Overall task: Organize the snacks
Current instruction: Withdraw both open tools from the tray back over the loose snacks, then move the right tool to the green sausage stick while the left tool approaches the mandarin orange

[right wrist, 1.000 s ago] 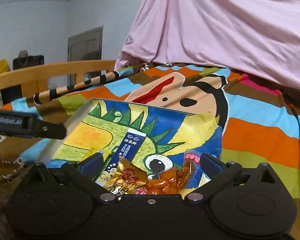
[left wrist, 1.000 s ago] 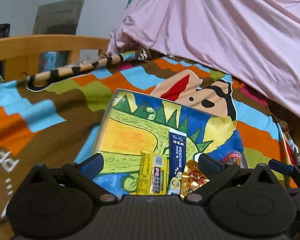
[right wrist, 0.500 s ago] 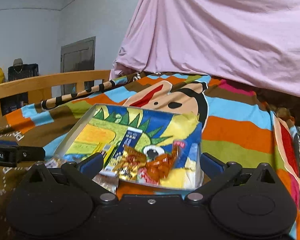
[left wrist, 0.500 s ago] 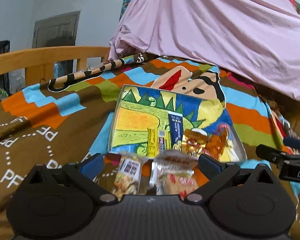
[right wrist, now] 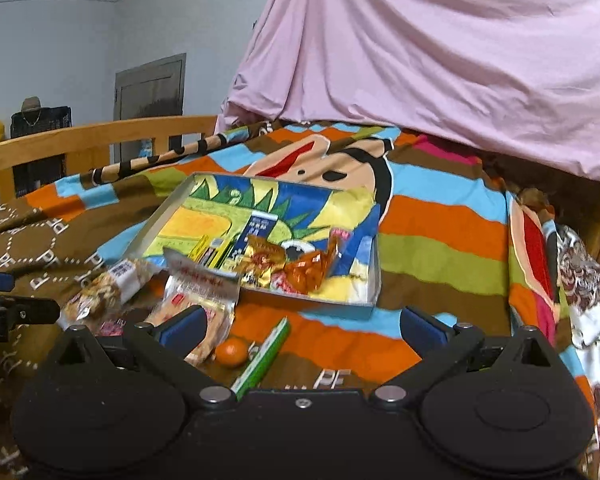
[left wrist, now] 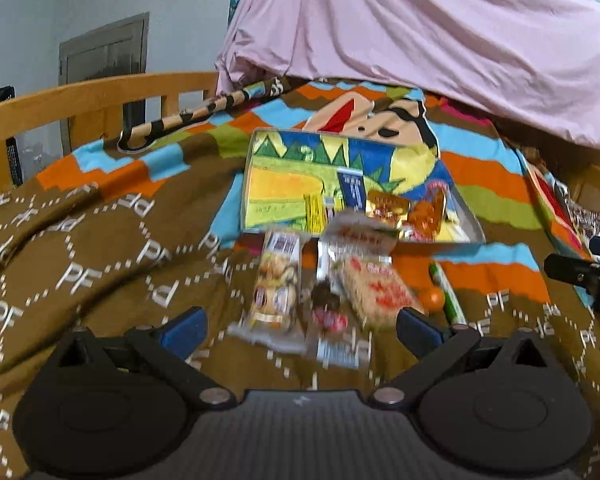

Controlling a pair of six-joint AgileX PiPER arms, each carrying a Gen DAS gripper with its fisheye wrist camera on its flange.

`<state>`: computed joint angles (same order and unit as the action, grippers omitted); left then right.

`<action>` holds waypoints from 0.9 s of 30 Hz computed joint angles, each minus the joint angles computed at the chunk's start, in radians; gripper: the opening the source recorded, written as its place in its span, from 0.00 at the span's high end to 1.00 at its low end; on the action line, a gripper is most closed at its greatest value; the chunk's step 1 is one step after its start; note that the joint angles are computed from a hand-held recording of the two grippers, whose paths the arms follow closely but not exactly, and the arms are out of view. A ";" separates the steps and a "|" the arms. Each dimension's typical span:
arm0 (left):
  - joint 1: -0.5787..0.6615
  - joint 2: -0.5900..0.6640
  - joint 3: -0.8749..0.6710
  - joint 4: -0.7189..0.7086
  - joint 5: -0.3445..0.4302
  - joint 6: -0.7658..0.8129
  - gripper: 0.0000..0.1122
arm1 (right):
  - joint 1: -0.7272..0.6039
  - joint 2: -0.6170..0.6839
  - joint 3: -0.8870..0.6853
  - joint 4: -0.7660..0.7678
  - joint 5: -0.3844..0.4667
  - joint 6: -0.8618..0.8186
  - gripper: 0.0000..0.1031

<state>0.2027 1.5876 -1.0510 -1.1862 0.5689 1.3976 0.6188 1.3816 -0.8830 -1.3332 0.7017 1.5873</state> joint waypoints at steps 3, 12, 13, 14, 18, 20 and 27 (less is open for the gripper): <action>0.023 -0.018 0.035 0.011 0.018 0.024 0.09 | 0.048 -0.011 0.019 0.030 0.033 -0.005 0.01; 0.088 -0.060 0.118 0.027 0.061 0.066 0.09 | 0.159 -0.002 0.059 0.106 0.088 -0.001 0.01; 0.091 -0.062 0.122 0.035 0.062 0.063 0.09 | 0.163 0.001 0.063 0.117 0.081 -0.004 0.01; 0.093 -0.062 0.125 0.040 0.060 0.065 0.09 | 0.164 0.007 0.064 0.130 0.071 -0.012 0.01; 0.099 -0.059 0.130 0.061 0.055 0.052 0.09 | 0.153 0.034 0.055 0.166 0.035 -0.051 0.01; 0.091 -0.057 0.126 0.078 0.046 0.031 0.09 | 0.144 0.045 0.050 0.183 0.022 -0.068 0.01; 0.068 -0.053 0.125 0.104 0.026 0.008 0.09 | 0.129 0.058 0.055 0.203 -0.013 -0.070 0.01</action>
<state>0.2711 1.5351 -0.9263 -1.0821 0.5952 1.4059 0.7477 1.4393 -0.8283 -1.1300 0.6884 1.5173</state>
